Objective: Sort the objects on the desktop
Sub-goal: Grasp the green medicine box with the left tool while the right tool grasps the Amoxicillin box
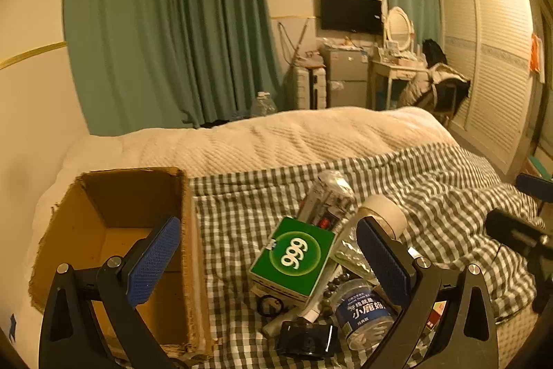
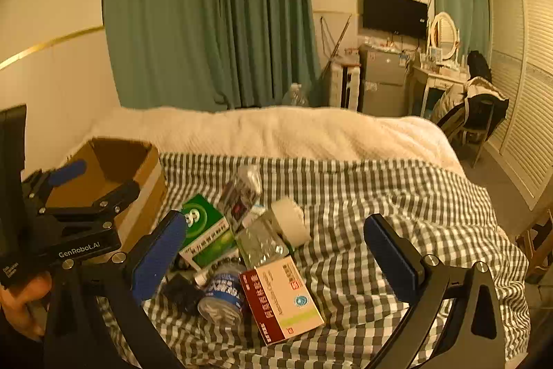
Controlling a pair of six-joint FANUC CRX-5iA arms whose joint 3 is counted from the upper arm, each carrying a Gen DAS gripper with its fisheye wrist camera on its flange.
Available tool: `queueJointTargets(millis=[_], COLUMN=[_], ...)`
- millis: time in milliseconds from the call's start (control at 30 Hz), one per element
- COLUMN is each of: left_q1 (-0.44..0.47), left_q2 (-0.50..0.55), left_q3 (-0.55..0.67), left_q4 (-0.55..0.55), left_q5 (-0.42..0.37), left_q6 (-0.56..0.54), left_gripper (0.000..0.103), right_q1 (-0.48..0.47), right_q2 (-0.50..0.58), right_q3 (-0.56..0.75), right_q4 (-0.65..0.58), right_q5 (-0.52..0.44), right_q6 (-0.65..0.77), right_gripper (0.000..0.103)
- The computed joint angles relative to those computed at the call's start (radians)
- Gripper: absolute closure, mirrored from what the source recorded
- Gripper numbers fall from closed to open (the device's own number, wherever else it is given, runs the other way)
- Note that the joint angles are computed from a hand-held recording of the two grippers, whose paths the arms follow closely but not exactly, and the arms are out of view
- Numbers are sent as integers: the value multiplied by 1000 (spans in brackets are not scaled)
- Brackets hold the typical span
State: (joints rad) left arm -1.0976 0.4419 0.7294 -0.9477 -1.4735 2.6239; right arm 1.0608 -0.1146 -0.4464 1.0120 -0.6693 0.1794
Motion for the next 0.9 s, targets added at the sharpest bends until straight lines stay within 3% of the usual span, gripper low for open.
queueJointTargets(millis=[133, 500, 900], left_q1=[4, 74, 161], left_q2=[14, 36, 104], left_q3=[0, -39, -23], left_q4=[0, 123, 245], left_q5=[19, 148, 116], left_q6=[-40, -111, -141], left_gripper=[0, 0, 0], right_q1=[-7, -23, -44], right_q2=[26, 94, 149], right_q3=[19, 71, 129], right_q4=[-130, -285, -474], right_q5=[37, -25, -49], right_q6=[118, 247, 429], right_gripper=[0, 0, 0])
